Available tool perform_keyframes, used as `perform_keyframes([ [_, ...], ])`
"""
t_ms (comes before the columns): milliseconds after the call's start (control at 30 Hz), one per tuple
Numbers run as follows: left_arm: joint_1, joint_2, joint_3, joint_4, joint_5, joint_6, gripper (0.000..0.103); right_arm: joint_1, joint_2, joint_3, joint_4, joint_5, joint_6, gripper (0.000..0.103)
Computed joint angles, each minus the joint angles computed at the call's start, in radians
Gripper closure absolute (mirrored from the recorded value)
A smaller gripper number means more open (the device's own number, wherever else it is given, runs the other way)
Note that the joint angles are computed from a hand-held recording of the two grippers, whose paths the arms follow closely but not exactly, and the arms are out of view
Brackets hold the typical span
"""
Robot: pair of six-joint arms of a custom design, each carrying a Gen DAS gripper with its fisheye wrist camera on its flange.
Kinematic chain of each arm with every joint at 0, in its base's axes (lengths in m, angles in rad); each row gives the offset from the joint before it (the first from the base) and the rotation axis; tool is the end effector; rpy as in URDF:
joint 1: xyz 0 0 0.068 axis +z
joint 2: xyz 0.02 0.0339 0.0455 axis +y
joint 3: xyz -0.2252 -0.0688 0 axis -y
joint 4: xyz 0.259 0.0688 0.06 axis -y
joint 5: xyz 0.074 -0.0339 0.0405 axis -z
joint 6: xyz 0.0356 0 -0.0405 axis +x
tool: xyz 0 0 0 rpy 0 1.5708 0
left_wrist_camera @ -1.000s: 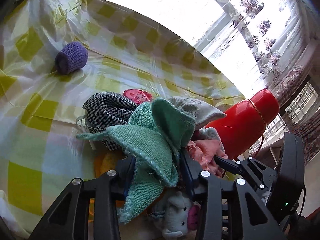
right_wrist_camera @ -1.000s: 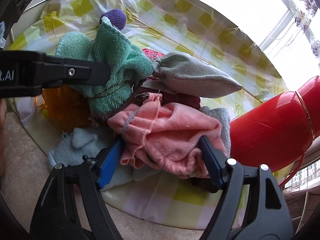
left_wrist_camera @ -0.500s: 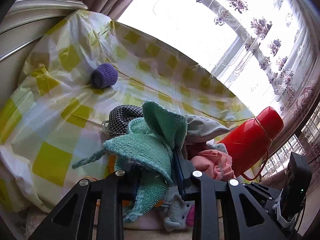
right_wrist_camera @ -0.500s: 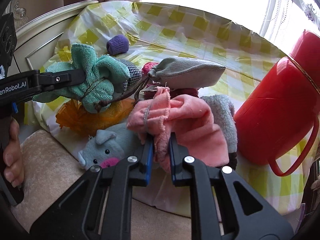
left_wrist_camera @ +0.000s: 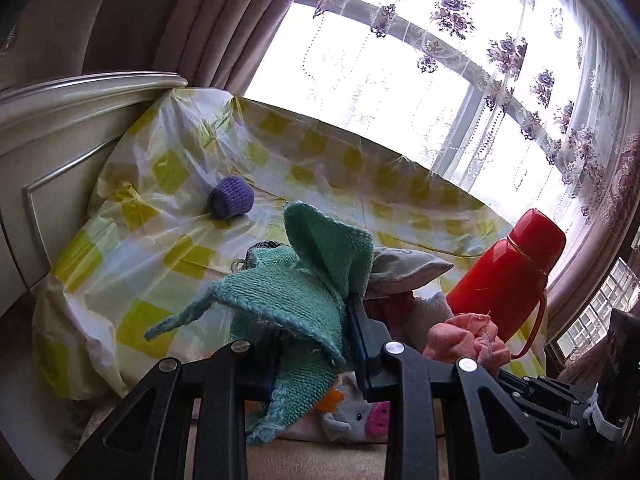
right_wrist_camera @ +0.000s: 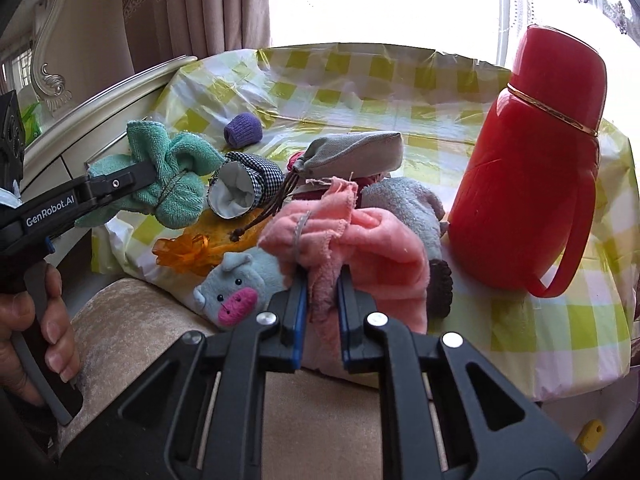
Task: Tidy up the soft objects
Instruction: 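Carry the green and pink towels into the white box and release both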
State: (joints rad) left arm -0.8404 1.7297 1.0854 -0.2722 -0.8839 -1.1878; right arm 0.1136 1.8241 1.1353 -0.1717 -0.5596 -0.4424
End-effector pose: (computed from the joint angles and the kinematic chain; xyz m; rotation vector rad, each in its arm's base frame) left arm 0.2590 -0.2480 0.1516 -0.6859 1.9838 -0.0789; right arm 0.3778 0.0621 0.1342 -0.8706 2.1535 0.5145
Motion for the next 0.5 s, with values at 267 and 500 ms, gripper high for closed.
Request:
perform_keyframes([
  [267, -0.071, 0.108, 0.169, -0.078, -0.021, 0.042, 0.073, -0.090, -0.041, -0.033, -0.027, -0.096, -0.013, 0.087],
  [500, -0.110, 0.237, 0.344, -0.081, 0.021, 0.124, 0.073, -0.173, -0.049, -0.027, -0.068, -0.160, -0.017, 0.088],
])
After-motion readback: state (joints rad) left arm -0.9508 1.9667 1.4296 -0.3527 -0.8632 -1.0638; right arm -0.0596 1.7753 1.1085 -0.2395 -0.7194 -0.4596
